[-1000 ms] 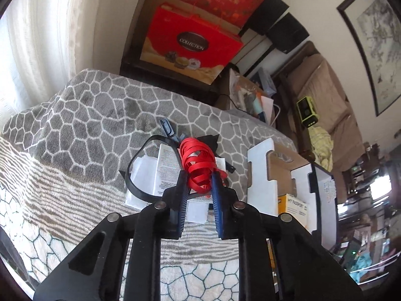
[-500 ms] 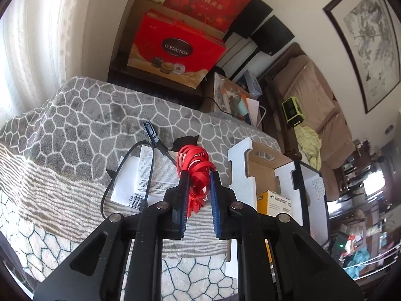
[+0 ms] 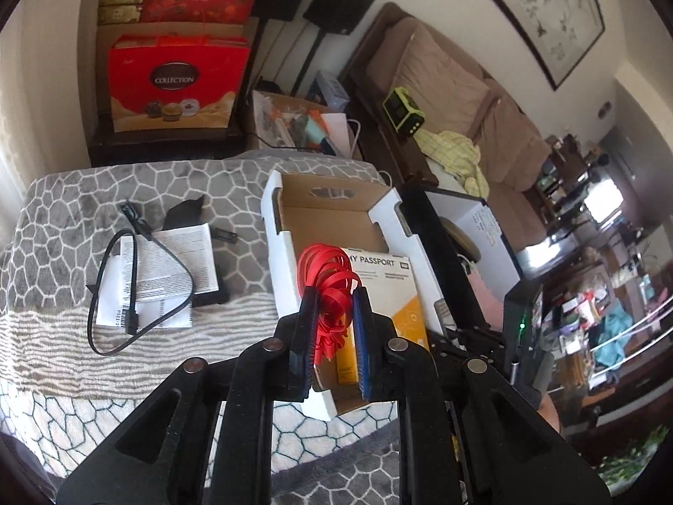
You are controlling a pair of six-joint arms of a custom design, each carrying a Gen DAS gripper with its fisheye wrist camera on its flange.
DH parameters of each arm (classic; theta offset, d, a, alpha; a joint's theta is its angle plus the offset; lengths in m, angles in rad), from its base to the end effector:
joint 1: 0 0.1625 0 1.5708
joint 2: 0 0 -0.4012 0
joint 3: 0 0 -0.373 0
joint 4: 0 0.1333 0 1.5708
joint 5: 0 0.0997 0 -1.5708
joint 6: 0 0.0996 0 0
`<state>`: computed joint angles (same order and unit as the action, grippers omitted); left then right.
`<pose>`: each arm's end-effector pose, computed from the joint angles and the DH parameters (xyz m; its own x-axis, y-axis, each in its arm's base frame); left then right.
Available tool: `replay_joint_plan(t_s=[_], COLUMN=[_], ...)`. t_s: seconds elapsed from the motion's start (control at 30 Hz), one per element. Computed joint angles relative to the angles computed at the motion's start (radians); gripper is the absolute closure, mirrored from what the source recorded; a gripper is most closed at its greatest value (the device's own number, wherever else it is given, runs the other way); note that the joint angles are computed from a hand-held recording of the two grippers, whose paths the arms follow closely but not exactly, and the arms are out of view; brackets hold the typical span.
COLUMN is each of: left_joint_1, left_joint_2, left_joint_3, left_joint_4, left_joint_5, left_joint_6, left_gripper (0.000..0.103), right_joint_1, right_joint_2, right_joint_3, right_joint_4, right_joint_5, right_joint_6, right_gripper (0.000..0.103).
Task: Organize objects
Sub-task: 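Carry the red cable into the tray beside the box and release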
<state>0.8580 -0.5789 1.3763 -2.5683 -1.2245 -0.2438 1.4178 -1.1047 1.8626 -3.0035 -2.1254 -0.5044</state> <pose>-0.3397 -0.6485 0.0431 -0.8881 0.3684 -0.2748 0.4395 0.8557 -0.2732 -0.0088 -0.5875 0.2607 -0.7492 0.0251 0.6619 -0.2776 0.8954 -0.3482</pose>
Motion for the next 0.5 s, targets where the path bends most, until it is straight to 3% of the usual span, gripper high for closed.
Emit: replay_joint_plan(t_s=[0.5], left_joint_1=[-0.019], left_joint_2=[0.188], left_joint_3=[-0.241], left_joint_4=[0.374], left_joint_5=[0.06], left_joint_6=[-0.004], left_gripper=[0.086], right_joint_1=[-0.015], right_joint_2=[-0.027], right_joint_3=[0.004], right_joint_4=[0.043], right_joint_5=[0.044], right_joint_6=[0.027], right_gripper=[0.084])
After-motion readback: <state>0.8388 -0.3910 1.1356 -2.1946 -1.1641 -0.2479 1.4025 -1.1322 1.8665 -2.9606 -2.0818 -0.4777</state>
